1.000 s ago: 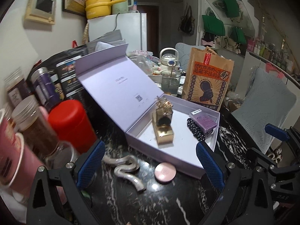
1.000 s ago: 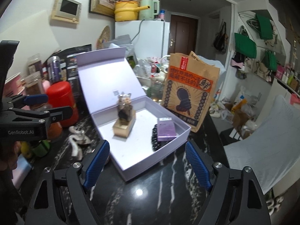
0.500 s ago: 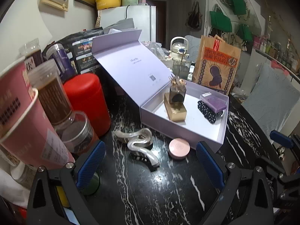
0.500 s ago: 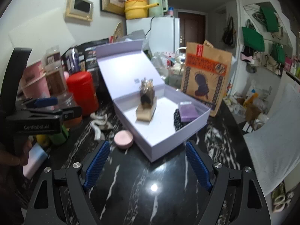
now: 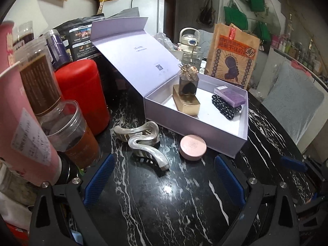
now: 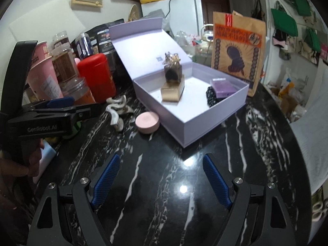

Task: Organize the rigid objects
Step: 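Open both tools and withdraw them from the box toward the table, then grasp the pearly white S-shaped clip with the left tool while the right tool grasps the pink compact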

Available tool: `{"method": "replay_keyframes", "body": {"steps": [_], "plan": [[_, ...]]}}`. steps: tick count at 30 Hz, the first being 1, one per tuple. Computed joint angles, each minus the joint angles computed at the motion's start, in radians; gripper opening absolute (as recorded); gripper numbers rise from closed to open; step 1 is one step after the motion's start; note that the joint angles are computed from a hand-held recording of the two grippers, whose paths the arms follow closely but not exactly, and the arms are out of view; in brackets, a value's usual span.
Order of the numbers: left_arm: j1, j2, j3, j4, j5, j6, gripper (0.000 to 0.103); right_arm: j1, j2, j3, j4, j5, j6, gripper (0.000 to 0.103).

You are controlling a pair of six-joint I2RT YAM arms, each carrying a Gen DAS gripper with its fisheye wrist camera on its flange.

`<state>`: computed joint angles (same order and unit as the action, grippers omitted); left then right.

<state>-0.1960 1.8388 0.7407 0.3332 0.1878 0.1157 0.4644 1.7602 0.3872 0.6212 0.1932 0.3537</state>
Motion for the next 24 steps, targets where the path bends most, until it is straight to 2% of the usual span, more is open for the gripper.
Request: {"method": "replay_keyframes", "body": {"steps": [5, 11, 21, 24], "plan": [[-0.004, 0.091, 0.070, 0.035, -0.053, -0.016, 0.099, -0.022, 0.072, 0.036, 0.030, -0.045, -0.006, 0.084], [-0.011, 0.219, 0.216, -0.027, -0.081, -0.028, 0.099, -0.054, 0.164, 0.108, 0.034, -0.109, -0.016, 0.084], [-0.014, 0.359, 0.374, -0.075, -0.099, -0.005, 0.099, -0.075, 0.273, 0.241, -0.017, -0.204, -0.082, 0.079], [-0.013, 0.401, 0.429, -0.118, -0.120, 0.002, 0.092, -0.082, 0.304, 0.286, -0.041, -0.230, -0.085, 0.074]]}}
